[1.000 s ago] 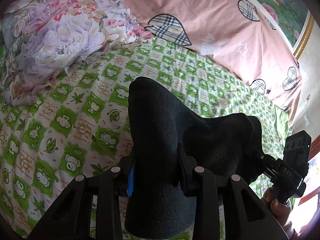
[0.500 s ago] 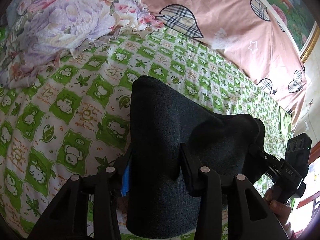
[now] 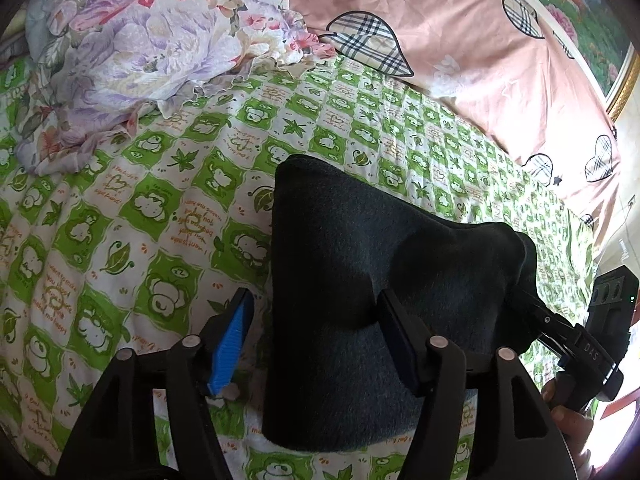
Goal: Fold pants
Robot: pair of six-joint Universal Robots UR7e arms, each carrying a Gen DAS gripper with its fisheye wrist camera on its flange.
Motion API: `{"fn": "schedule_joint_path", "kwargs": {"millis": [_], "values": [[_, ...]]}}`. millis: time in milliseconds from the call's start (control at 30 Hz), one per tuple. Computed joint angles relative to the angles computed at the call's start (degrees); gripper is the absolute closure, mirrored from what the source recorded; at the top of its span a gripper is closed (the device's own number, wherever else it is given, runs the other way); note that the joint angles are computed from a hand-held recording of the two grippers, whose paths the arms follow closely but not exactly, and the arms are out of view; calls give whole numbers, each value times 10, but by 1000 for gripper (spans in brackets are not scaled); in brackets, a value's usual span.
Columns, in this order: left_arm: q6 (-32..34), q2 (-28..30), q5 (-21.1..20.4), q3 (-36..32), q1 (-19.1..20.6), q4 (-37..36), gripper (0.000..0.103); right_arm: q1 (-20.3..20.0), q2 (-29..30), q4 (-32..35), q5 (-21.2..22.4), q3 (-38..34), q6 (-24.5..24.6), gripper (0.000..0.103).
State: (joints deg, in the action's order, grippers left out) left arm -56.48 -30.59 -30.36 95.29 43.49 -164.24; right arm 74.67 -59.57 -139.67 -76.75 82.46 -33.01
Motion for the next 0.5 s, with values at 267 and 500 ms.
{"fn": "schedule_joint_path", "kwargs": {"millis": [267, 500], "values": [[-33, -5, 11, 10, -12, 26, 29, -1, -23, -37, 4, 33, -1, 27], [-48, -3, 23, 17, -26, 31, 23, 0, -48, -76, 1, 71, -19, 17]]}}
